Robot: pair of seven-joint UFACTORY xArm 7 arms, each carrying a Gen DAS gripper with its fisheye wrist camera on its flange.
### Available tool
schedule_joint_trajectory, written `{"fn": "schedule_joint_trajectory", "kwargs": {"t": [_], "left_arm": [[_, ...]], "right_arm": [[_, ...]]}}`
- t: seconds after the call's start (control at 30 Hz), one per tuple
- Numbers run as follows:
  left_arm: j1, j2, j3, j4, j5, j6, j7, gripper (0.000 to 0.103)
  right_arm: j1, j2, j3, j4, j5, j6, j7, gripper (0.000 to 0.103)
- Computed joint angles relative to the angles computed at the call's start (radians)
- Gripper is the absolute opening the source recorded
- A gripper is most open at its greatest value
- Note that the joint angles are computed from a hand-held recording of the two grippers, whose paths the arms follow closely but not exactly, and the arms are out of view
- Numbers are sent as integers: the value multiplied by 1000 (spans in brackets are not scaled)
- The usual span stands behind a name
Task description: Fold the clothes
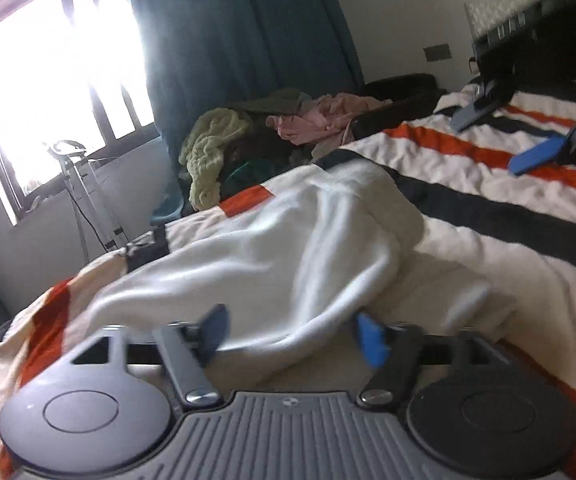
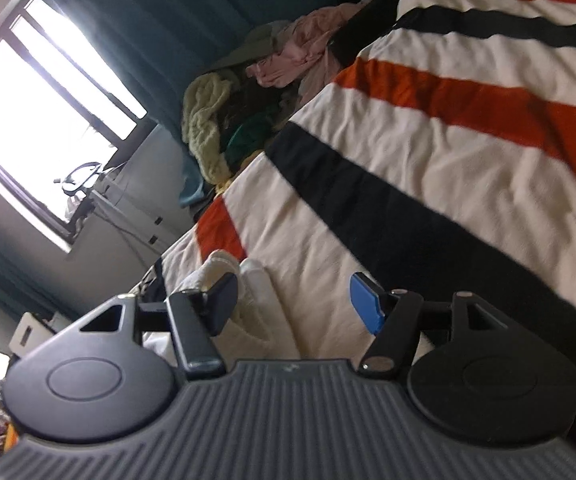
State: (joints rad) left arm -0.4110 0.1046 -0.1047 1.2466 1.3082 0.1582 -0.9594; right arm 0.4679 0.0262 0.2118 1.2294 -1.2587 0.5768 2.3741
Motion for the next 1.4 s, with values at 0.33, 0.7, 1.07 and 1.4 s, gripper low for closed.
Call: {"fn": "schedule_joint_trajectory", "kwargs": {"t": [0.33,0.7,1.07,1.4], "left_arm": [[162,-413,11,-374,-224,74,264,91],[376,-374,-106,-344,-332,67,48,99],[444,-404,-120,-399,-566,-5,31,100],[309,-426,4,-464,-1047,29,266,100]], "right_arm": [[5,113,-30,100,-101,-289,53,73],[112,351,-139,304,111,-291,-172,73],[277,250,-242,292,-175,-144,-15,34],[196,174,-127,127,100,-105,-57,42]]}}
